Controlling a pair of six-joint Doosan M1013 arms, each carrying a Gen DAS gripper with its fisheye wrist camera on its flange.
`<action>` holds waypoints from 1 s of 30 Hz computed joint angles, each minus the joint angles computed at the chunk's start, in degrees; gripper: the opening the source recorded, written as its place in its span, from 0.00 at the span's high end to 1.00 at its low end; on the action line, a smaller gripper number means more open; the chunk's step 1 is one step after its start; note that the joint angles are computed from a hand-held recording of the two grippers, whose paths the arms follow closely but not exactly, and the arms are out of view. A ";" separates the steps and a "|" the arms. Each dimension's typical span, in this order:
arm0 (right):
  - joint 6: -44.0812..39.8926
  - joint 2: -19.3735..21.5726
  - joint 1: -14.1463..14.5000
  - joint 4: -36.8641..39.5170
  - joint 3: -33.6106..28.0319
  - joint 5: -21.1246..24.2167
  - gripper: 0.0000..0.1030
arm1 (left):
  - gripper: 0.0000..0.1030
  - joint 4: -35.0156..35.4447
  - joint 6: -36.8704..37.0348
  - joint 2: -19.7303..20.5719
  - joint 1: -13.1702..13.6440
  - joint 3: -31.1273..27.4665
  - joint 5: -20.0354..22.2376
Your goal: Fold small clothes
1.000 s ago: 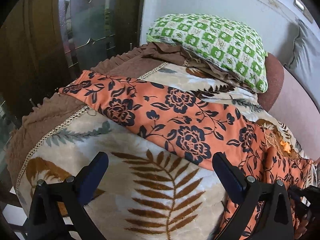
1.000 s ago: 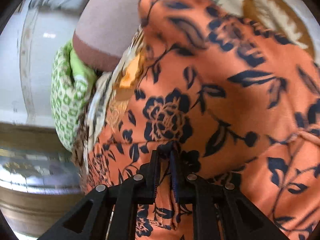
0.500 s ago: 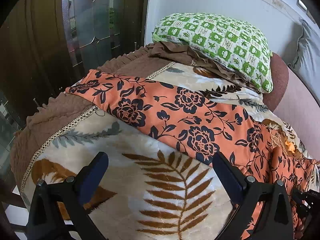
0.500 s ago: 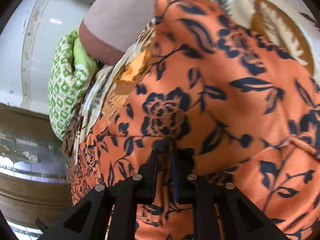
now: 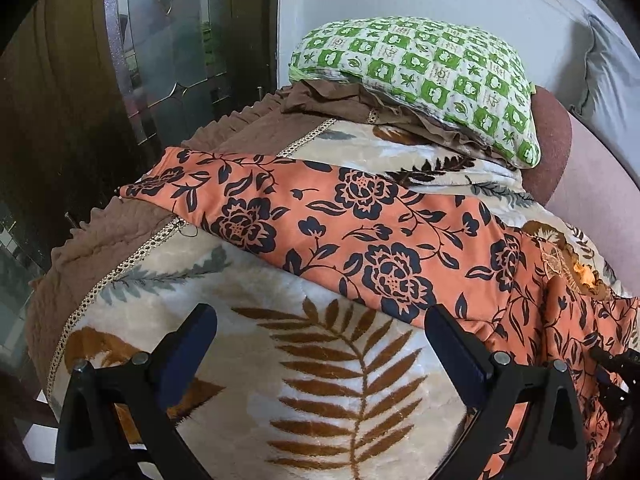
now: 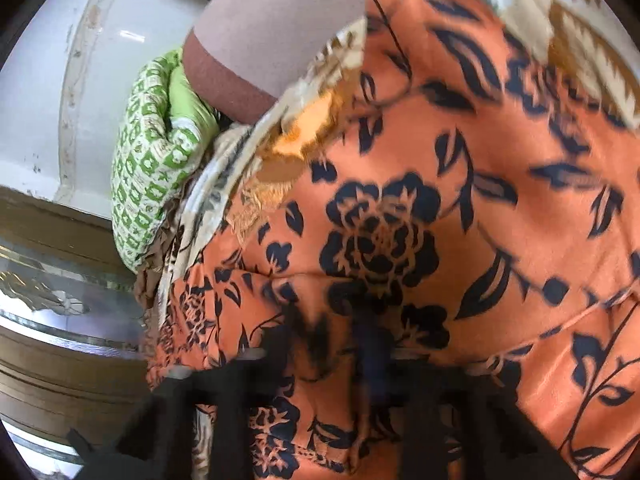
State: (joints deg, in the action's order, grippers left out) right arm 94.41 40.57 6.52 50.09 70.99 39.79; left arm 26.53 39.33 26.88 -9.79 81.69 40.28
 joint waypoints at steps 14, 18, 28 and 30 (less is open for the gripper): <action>-9.90 6.92 5.33 16.08 -18.37 12.67 0.17 | 0.00 0.13 -3.66 -0.81 1.70 0.99 -0.35; -9.77 6.51 5.35 14.34 -17.57 9.24 0.17 | 0.00 -0.10 -4.33 -0.74 1.94 0.84 -0.58; 6.01 4.95 2.62 -8.37 -10.11 7.91 0.39 | 0.00 -1.82 -3.01 0.77 3.16 -1.00 4.62; 5.17 4.22 2.52 -7.21 -8.58 6.22 0.49 | 0.00 -2.75 -3.77 0.52 4.06 -0.60 4.53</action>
State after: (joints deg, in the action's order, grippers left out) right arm 99.58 44.79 9.04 42.88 62.41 46.01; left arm 23.78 35.56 27.40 -5.72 81.09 44.80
